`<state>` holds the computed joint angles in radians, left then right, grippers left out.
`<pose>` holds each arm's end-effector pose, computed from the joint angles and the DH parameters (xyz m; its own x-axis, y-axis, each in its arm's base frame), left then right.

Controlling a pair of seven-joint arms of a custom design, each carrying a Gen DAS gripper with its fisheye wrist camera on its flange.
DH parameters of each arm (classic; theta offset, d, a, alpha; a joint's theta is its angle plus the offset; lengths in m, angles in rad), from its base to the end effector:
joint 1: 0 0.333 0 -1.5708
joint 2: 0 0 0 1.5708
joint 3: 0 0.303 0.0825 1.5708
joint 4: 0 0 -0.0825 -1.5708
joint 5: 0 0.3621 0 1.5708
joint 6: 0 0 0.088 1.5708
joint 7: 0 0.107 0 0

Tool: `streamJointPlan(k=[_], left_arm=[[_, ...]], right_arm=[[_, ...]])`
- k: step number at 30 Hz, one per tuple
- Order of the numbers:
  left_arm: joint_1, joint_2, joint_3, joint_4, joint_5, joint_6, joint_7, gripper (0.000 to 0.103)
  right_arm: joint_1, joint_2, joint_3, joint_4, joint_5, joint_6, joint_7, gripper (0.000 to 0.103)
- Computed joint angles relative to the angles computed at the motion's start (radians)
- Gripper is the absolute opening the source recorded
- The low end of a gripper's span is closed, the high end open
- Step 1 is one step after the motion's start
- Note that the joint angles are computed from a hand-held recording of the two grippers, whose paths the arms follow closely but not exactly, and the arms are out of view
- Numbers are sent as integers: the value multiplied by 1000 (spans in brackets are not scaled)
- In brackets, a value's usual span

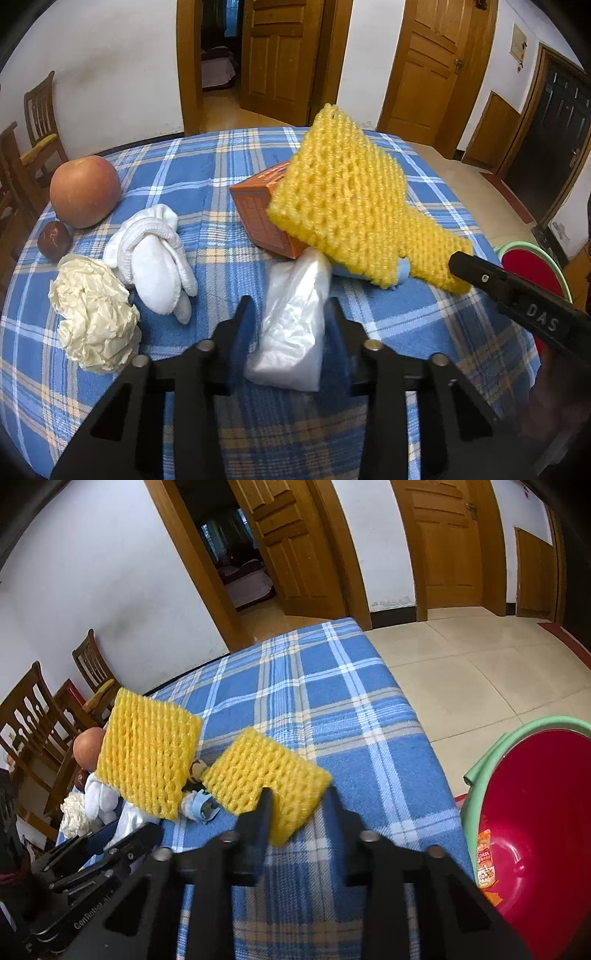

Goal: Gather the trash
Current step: 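Close the left gripper on the clear plastic bag while the right grasps a yellow foam net, then carry the bag and foam net over the red bucket and open both grippers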

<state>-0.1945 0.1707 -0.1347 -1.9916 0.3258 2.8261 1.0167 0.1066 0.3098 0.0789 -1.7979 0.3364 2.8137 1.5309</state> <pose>0.5761 -0.2097 0.4532 -0.0751 -0.9923 0.0988 -0.7815 -0.0030 -0.6239 0.6518 0.1004 0.4556 0.0347 -0.9587 -0.2824 -0.7795 0.1509 -0.6079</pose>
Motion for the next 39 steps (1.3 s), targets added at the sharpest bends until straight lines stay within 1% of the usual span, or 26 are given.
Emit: streamJointPlan(k=[1,4,9,14,19,23,28,33,39], left_arm=[[4,-3,-5,-4,-14,3,9,32],[10,-10,-11,-15,-47,9,23,32],[29,-45,-31,-58,-142,23,74,32],[29,-85,-35,-95,-168,36,87,32],[30,-129,-47,-130,-215,46,119,32],[21,-154,-56,-144,-208,50,109,32],[7,-193,-69,-172,-253,59,144,32],[-10,-199,-80,-167,-274,61,160,32],[-45,-202,-93,-156,-395,57,264,32]], right_arm=[[-7,1,7,2,10,-6,-13,15],[-18,-8,18,-9,39,-4,-38,12],[-27,-38,27,-44,94,16,-77,11],[-30,-98,32,-109,160,56,-125,11],[-27,-164,31,-175,253,80,-192,11],[-10,-212,11,-223,303,95,-227,11],[13,-273,-22,-288,359,121,-258,11],[35,-341,-59,-364,378,153,-251,11],[55,-426,-108,-463,356,197,-207,11]])
